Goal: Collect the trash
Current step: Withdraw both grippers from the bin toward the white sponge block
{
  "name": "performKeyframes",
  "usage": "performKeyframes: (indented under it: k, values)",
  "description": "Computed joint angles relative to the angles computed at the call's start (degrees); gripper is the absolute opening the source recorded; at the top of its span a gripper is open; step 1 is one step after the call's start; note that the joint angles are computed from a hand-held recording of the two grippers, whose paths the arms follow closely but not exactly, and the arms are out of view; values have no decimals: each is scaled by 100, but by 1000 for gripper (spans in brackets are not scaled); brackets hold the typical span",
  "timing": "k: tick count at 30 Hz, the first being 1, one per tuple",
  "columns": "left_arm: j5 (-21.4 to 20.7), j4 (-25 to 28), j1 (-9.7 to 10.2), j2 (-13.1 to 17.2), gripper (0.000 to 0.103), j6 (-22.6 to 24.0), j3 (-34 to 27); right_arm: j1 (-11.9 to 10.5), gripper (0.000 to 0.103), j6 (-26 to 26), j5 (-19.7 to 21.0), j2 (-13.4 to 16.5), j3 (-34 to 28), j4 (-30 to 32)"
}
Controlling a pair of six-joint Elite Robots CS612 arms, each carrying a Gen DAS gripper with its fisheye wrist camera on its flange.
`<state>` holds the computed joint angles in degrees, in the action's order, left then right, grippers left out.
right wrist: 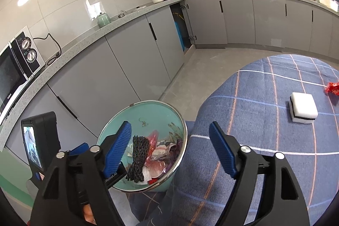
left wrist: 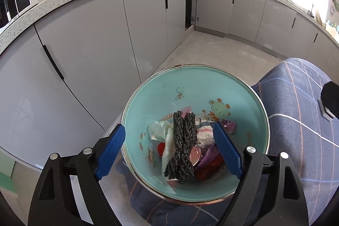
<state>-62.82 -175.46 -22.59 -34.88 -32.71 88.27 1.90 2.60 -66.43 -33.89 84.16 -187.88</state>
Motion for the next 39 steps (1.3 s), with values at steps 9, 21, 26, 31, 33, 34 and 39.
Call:
performKeyframes:
  k: [9,21,26,31,33,34,39]
  values:
    - [104,-134,-52,-135,91,-200,278,-30,93,-97,80,-72,210,-23]
    - [392,-270,-228,-299,95,-433,676,-118,97,-274,57,-178,579,-71]
    - [232,-302,-299,-303,95,-424,722,-196,97,-258,26,-222,756,-201]
    - [254,-350,-391,-301,95,-365,751,-303,97,-215,16,-272,960,-429]
    - [227,-381,-424,-306,95,-349,753,-341,97,-199,-21,-289,1026,-525]
    - [232,-401,-446,-308,95,-323,747,-359,97,-185,-76,-301,1068,-608]
    - [274,-618,-566,-296,95,-17,685,-482,97,-36,-359,-351,1243,-1029]
